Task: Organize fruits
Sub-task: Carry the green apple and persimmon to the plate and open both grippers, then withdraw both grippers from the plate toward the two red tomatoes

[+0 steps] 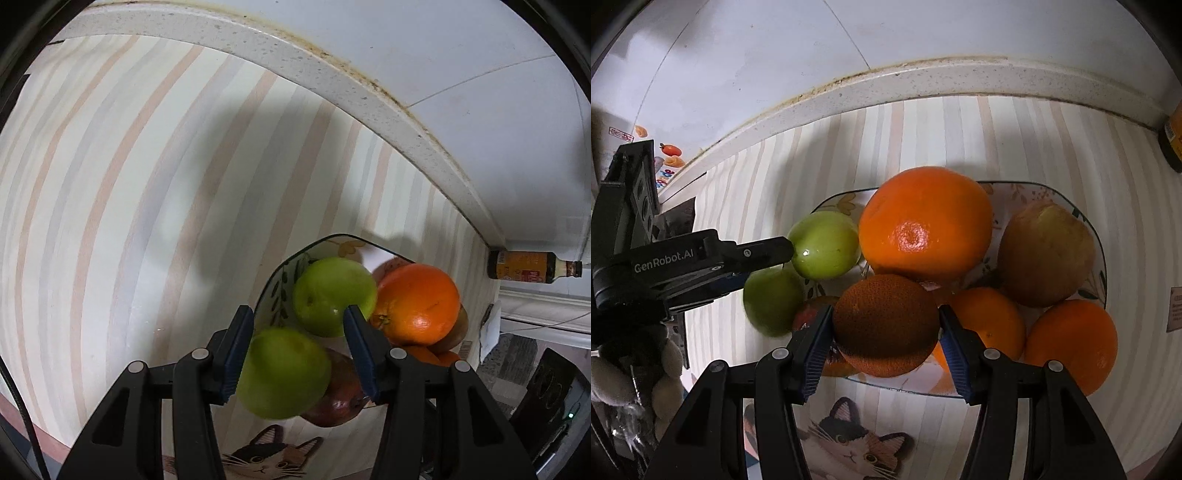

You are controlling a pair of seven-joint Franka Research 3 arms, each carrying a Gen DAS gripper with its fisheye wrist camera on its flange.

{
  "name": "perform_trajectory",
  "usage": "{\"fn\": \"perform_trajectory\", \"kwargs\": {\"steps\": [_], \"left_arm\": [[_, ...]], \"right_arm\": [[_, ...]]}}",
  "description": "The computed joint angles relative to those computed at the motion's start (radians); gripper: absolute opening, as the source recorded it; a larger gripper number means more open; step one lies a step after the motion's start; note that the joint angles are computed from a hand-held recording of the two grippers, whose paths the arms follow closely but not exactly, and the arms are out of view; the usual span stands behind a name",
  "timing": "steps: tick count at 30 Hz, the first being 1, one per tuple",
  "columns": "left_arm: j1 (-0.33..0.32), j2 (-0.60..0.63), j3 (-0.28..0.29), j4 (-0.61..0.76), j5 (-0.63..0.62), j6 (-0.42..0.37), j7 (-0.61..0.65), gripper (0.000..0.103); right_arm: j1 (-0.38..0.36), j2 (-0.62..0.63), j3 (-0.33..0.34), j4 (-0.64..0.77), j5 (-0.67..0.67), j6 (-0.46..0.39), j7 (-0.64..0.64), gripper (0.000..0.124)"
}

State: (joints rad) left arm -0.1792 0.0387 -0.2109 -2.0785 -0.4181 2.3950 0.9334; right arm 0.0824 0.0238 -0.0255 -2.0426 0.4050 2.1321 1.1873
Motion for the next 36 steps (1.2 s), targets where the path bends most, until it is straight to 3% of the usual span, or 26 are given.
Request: {"fn": "perform_trajectory", "kwargs": {"steps": [10, 12, 14, 15, 24, 36], "left_arm": [[-0.016, 0.021, -0.006, 0.079, 0.207, -0.073, -0.09, 0.052], [-0.024, 0.016, -0.008, 0.094, 0.277, -0.096, -0.118, 0.077], [-0.037, 0.005, -0.012, 0.113, 0.378, -0.129, -0.156, 0.09], [-0.045, -0.001, -0.015, 0.122, 0.427, -0.15, -0.176, 0.091], [-0.114, -0.121, -0.064, 0.069, 0.619, -0.227, -0.298, 0.095], [-0.191, -0.267, -0.138, 0.028, 0.778, -0.3, -0.481, 0.095]], "right_arm": [[-0.002, -0.021, -0.003, 0.002, 0.02, 0.01, 0.02, 0.083], [-0.006, -0.035, -0.007, -0.001, 0.017, 0.01, 0.023, 0.093], [-0.008, -0.061, -0.007, -0.014, -0.015, 0.028, 0.033, 0.095], [-0.008, -0.075, -0.007, -0.022, -0.04, 0.039, 0.041, 0.095], [-0.036, -0.241, -0.009, -0.163, -0.21, 0.159, 0.066, 0.095], [-0.095, -0.49, -0.043, -0.306, -0.209, 0.16, -0.004, 0.096]]}}
